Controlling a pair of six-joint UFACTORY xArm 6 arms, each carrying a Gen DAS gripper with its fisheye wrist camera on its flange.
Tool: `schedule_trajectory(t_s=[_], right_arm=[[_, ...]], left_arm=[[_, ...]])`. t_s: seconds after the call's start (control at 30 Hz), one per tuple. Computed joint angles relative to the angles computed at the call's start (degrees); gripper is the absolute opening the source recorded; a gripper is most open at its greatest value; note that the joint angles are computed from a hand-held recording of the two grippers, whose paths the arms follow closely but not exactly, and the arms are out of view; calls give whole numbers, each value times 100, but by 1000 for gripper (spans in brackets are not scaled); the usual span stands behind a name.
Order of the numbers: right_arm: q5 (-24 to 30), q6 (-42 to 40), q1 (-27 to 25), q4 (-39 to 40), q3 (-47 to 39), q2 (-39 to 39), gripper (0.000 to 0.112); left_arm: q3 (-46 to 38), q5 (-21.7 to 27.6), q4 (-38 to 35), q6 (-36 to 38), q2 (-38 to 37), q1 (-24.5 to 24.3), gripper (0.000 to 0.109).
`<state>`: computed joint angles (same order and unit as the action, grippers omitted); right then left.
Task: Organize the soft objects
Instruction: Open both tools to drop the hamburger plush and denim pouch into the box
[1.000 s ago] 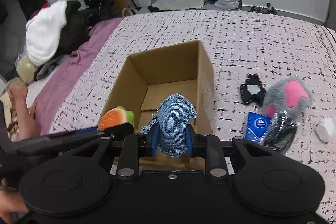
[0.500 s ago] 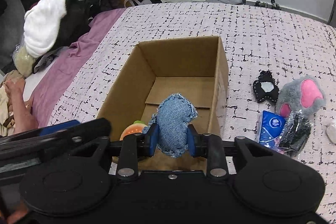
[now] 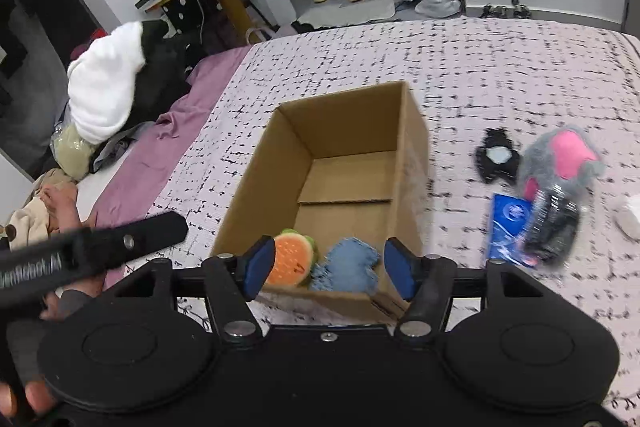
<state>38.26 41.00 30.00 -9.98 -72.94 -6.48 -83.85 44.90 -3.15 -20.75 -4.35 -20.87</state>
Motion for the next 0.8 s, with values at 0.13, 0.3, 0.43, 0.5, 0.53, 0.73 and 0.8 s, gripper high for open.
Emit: schedule_trajectory(t_s=[0.13, 0.3, 0.43, 0.5, 0.53, 0.73, 0.8], right_arm=[[-152, 211, -82, -125, 578, -592, 83], [-285, 417, -213, -315, 1105, -1178, 87], [-298, 441, -277, -442, 1376, -1536, 92], [-317, 425, -309, -468, 1489, -1691, 94], [-347, 413, -329, -474, 1564, -1785, 95], [-438, 382, -438, -542, 1905, -2214, 98], [-459, 305, -496, -498, 2031, -2365, 98]], left_arm=[[-116, 218, 165, 39, 17, -190, 97], [-260, 437, 589, -235, 13, -480, 100], [-277, 392, 827, -467, -61, -648, 103], [-306, 367, 913, -532, -82, -718, 103], [-304, 328, 910, -564, -100, -750, 103], [-56, -51, 1041, -863, -290, -944, 103], [-70, 3, 996, -852, -289, -1014, 103]])
